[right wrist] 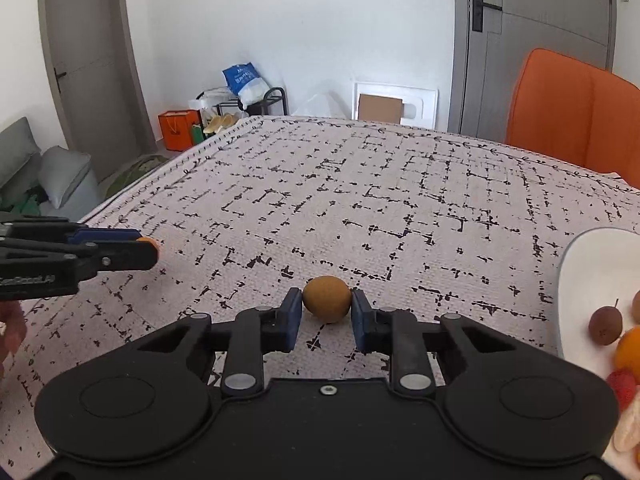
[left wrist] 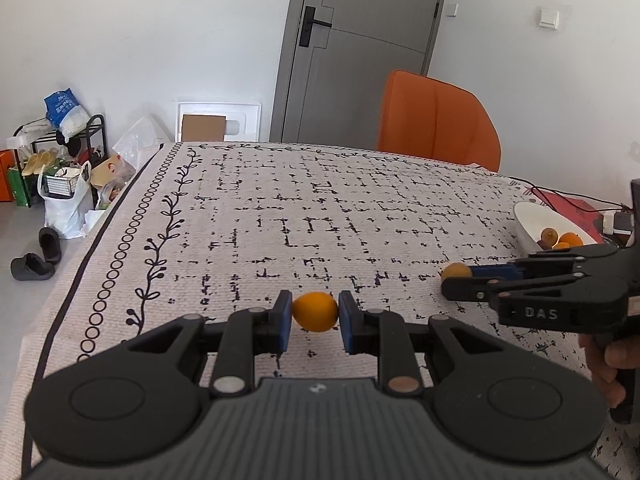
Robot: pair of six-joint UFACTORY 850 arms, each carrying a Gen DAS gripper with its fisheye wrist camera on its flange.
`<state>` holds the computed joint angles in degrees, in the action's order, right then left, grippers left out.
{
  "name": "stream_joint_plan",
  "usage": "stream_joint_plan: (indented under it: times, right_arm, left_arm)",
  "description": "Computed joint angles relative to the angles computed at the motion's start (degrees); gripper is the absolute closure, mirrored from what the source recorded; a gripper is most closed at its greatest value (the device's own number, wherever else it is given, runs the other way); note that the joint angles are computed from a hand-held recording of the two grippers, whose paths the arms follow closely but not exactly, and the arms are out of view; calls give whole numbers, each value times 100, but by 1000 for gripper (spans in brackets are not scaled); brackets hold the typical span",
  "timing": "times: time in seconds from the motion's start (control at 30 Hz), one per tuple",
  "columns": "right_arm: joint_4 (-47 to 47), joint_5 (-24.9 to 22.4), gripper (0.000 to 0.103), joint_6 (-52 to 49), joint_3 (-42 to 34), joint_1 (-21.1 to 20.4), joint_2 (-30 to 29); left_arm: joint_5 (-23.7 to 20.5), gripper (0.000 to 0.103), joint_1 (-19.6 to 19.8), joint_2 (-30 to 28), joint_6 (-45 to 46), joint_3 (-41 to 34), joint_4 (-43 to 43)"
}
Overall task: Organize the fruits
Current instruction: 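Carry the kiwi in the right gripper to the bowl while the left carries the tangerine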
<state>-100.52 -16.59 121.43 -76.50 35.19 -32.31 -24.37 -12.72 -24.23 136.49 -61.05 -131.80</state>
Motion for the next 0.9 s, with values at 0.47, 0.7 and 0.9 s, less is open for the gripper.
stream_joint_plan:
  times: [0.47, 0.7, 0.9]
  right_arm:
    - [-1095, -514, 79, 1242, 824, 22, 721]
    - [-1300, -729, 79, 1550, 1135, 14, 999]
    - [-1407, -914, 79, 1745, 1407, -8, 1232]
  left_arm:
    - [-90, 80, -370, 97, 145, -17, -11]
    - [-90, 80, -556, 137, 234, -53, -48]
    - [-69, 80, -710, 148, 313, -109, -74]
